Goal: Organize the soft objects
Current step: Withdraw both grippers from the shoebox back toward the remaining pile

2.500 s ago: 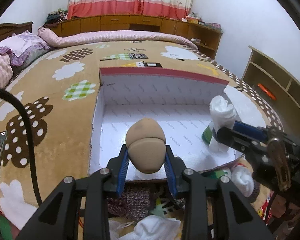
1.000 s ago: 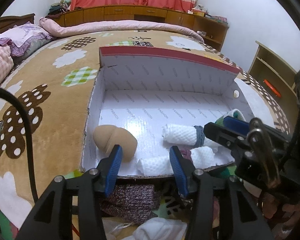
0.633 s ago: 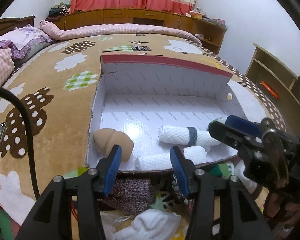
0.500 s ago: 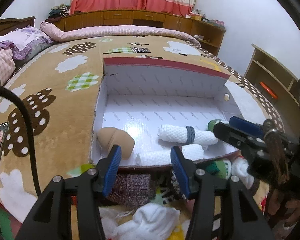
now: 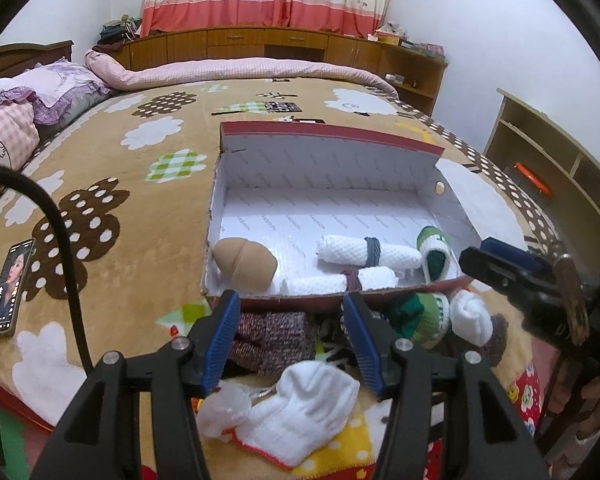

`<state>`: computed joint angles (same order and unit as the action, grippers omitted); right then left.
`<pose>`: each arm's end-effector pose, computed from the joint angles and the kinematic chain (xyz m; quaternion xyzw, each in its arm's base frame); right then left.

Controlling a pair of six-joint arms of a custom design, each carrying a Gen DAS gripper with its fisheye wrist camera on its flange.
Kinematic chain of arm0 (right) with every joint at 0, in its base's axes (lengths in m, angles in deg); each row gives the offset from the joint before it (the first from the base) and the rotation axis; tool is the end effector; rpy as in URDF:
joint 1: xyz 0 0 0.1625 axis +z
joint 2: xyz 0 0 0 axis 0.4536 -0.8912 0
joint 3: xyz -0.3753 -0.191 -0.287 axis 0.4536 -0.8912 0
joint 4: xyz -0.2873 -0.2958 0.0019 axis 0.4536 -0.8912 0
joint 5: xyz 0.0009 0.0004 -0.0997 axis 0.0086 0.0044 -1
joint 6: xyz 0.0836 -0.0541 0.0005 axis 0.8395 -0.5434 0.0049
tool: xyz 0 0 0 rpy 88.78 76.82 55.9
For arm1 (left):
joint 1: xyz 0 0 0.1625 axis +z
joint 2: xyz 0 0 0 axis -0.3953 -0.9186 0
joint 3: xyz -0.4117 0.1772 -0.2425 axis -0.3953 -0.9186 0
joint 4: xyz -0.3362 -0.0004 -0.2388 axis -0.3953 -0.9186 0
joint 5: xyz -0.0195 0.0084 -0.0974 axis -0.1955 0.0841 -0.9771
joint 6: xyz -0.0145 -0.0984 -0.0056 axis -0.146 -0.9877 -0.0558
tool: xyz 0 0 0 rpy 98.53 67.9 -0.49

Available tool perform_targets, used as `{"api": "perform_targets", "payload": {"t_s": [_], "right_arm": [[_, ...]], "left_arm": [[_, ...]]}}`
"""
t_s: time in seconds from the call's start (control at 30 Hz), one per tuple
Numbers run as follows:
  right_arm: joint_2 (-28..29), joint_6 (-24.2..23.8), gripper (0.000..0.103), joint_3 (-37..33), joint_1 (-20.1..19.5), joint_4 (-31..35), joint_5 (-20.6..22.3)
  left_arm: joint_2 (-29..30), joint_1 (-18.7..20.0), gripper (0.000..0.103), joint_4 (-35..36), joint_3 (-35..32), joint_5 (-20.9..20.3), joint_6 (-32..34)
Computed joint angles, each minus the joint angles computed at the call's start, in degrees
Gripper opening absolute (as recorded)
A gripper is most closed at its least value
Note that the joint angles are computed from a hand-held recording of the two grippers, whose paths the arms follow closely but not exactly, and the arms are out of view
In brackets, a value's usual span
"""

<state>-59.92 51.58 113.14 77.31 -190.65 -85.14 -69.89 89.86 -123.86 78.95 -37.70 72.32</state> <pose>0.2925 -0.7804 0.0828 0.2245 -0.8711 0.3662 0.2382 -0.1313 -0.7893 0.2123 0.2084 0.8802 -0.3202 0.2816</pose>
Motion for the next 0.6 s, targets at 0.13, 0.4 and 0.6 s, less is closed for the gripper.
{"api": "perform_targets", "payload": {"t_s": [0.13,0.4,0.6], "right_arm": [[-0.7,0.1,0.053,2.1,-0.1,-1.6,0.2],[-1.8,1.3,0.053,5.2,-0.5,-3.6,0.1],[-2.5,1.6,0.053,7.2,-0.6,-5.3,0.0]], "left_arm": [[-1.1,-0.2,0.06,-0.4,1.9,0.0,-0.3],[-2.3,-0.4,0.062,-0.3,5.1,0.0,0.5],[-2.7,-0.2,0.064,0.6,6.9,0.0,-0.4]]}}
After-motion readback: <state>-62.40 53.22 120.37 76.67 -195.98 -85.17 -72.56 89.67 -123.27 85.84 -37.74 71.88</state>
